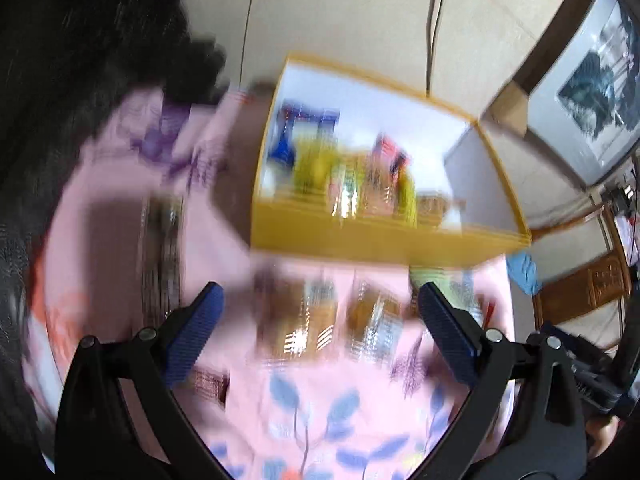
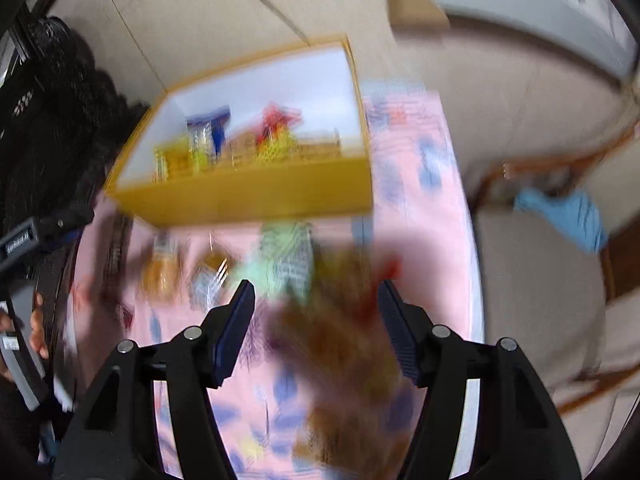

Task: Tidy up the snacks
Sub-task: 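Grasp round bread bag with left tool while right tool grasps brown peanut bag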

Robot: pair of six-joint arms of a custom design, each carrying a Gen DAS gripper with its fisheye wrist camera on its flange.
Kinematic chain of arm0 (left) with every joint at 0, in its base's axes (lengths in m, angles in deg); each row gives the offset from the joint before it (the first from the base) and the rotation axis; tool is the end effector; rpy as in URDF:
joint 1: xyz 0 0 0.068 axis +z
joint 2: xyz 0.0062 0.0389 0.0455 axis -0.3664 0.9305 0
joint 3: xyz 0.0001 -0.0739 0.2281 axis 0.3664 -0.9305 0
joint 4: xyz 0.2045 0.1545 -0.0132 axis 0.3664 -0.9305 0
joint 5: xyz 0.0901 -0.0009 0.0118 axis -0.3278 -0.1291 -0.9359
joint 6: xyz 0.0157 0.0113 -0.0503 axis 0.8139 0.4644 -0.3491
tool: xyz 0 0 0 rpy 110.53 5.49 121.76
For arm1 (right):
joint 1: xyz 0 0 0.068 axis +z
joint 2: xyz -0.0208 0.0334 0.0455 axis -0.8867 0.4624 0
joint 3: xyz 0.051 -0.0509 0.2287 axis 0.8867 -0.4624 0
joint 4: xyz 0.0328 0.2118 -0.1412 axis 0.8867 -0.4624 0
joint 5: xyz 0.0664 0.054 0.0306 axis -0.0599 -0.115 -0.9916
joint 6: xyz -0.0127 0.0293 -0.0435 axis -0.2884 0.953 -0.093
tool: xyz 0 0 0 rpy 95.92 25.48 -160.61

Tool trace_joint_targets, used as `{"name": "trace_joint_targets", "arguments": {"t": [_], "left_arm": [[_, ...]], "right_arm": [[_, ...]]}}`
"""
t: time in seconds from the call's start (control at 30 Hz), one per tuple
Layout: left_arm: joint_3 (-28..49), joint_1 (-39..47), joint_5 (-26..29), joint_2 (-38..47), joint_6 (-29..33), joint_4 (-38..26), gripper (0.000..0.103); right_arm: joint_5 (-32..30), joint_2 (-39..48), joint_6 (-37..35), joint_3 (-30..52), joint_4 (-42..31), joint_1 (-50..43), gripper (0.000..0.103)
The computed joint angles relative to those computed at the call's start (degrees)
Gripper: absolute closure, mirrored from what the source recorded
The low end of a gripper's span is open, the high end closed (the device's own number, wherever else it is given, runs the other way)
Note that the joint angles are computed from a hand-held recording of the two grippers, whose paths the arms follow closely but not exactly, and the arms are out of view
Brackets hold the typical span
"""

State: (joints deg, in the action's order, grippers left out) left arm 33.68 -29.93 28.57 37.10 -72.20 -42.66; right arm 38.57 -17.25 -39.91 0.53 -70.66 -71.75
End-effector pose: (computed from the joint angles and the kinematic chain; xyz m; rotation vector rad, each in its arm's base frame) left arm 0.4177 -0.0747 0.1853 0.5106 2.6464 -0.4931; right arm 0.2198 -0.0324 0.1580 0.6158 2.5549 0.1878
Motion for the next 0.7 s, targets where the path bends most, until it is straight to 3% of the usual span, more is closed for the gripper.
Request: {"name": "trace_joint_targets", "arguments": {"t": [0.13, 0.23, 0.3, 0.47, 0.6, 0.7], "left_arm": [[-13.3, 2.3, -1.3, -7.1, 6.4, 2.2, 0.004], [-20.0, 4.8, -2.7, -11.0, 10.4, 3.5, 0.004], [-22.8, 6.5, -2.9, -13.1, 11.7, 3.5, 0.004], [-27.3, 10.1, -1.9, -18.1, 14.0, 3.1, 0.004], [-28.6, 12.1, -1.2, -20.4, 14.4, 2.4, 0.004], [-29.5, 12.4, -1.0, -21.0, 14.2, 2.3, 0.004]], "right_arm": [[-1.1, -13.9, -1.7, -13.1, -4.8, 4.8, 0.038], [-2.6, -18.8, -5.8, -18.6, -5.3, 6.7, 0.038], [-4.1, -18.9, -9.1, -21.1, -3.0, 4.9, 0.038], [-6.8, -9.6, -12.5, -23.3, 5.4, 1.4, 0.036], [-7.3, -11.6, -7.9, -24.7, 5.3, 5.3, 0.026], [-2.3, -15.8, -0.4, -26.4, 4.7, 15.6, 0.024]]}}
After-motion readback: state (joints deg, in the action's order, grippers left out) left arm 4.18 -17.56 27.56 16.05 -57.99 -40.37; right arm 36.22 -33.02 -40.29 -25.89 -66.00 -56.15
